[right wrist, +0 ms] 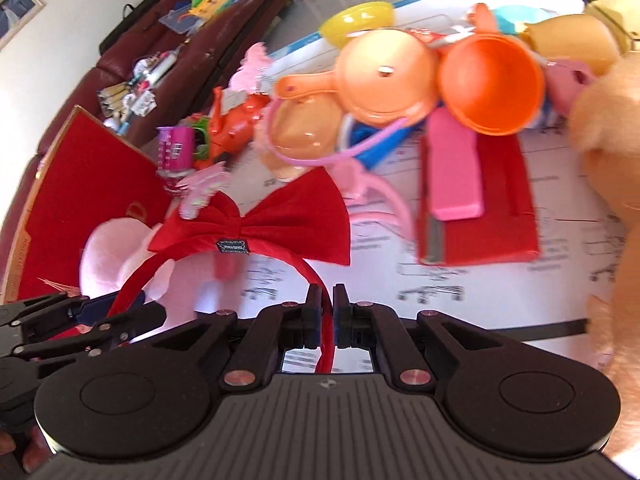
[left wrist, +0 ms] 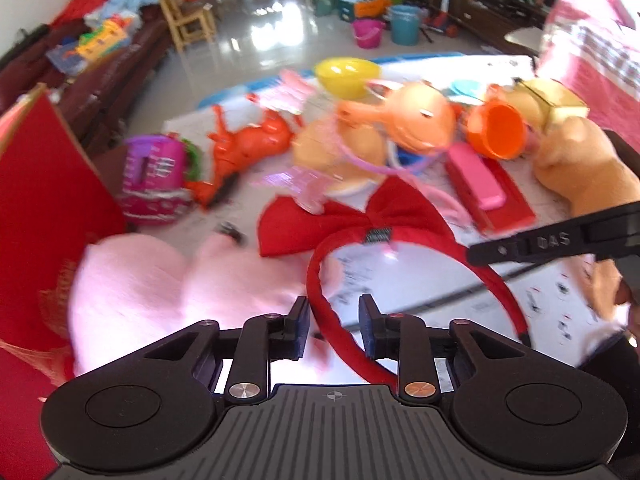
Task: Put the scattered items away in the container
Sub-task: 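Lift the red bow headband off the table with the right gripper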
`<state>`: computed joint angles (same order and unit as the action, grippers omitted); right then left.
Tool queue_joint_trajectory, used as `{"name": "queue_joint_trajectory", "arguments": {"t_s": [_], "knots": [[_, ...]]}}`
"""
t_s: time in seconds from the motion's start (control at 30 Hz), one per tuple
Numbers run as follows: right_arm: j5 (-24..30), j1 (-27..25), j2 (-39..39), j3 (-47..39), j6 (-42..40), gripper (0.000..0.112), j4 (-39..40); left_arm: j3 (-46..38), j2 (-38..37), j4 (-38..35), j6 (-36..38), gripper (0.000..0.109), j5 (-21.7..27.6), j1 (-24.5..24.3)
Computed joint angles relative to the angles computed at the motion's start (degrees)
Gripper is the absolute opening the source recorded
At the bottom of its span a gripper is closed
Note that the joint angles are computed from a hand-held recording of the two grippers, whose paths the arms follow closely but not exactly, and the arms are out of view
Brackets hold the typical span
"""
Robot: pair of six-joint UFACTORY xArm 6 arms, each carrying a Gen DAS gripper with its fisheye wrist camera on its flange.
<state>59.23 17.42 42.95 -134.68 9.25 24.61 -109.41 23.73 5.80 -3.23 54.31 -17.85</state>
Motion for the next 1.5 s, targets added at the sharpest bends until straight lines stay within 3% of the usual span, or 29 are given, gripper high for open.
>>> {"name": "queue_joint_trajectory", "arguments": {"t_s": [0.27,0.4,0.43,0.5,0.57,0.67,0.73,0.8,0.87,0.93,1.0,1.1,1.5], "knots": [[-0.75,-0.58,-4.37,8.76,-0.31,0.014,-2.29,-4.64,6.21,-2.90,-0.07,0.022,6.68,-0.28],[-1.26,-0.32,-4.88,9.99,-1.61,0.016,-1.82,-6.82,8.79,-1.92,-0.80,0.040,7.45,-0.31],[-1.57,-0.36,-5.38,10.80,-2.34,0.016,-1.74,-7.68,9.49,-1.75,-0.82,0.040,7.72,-0.33],[-1.80,-0.10,-5.39,10.86,-3.27,0.021,-2.34,-8.63,10.36,-1.54,-0.29,0.040,7.43,-0.46],[-2.77,0.30,-5.84,11.84,-4.76,0.036,-2.97,-10.21,11.66,-2.09,0.65,0.045,7.24,-0.59],[-3.10,0.76,-6.26,12.64,-7.48,0.047,-3.60,-13.03,13.96,-2.60,2.08,0.046,7.14,-1.06],[-3.52,1.11,-6.81,13.46,-8.81,0.048,-4.76,-16.30,15.82,-1.87,2.80,0.044,8.87,-1.46],[-3.33,1.35,-6.98,13.38,-9.40,0.048,-6.96,-16.90,16.11,-2.05,3.65,0.021,9.45,-1.46],[-3.48,1.25,-7.06,13.34,-9.87,0.048,-8.01,-15.81,15.42,-3.16,4.24,0.019,9.13,-1.06],[-2.62,0.82,-6.80,12.65,-10.01,0.048,-7.91,-14.26,14.47,-4.15,4.11,0.023,8.67,-0.50],[-0.54,0.63,-5.55,10.16,-9.17,0.046,-9.17,-15.01,14.85,-4.58,4.27,0.043,9.51,-0.22],[2.27,0.56,-2.97,5.45,-6.66,0.040,-10.93,-17.24,16.08,-2.41,4.07,0.052,11.09,-0.67],[6.63,0.85,3.92,-5.82,-8.00,0.040,-11.93,-16.29,15.39,0.88,2.40,0.059,11.37,-1.44]]}}
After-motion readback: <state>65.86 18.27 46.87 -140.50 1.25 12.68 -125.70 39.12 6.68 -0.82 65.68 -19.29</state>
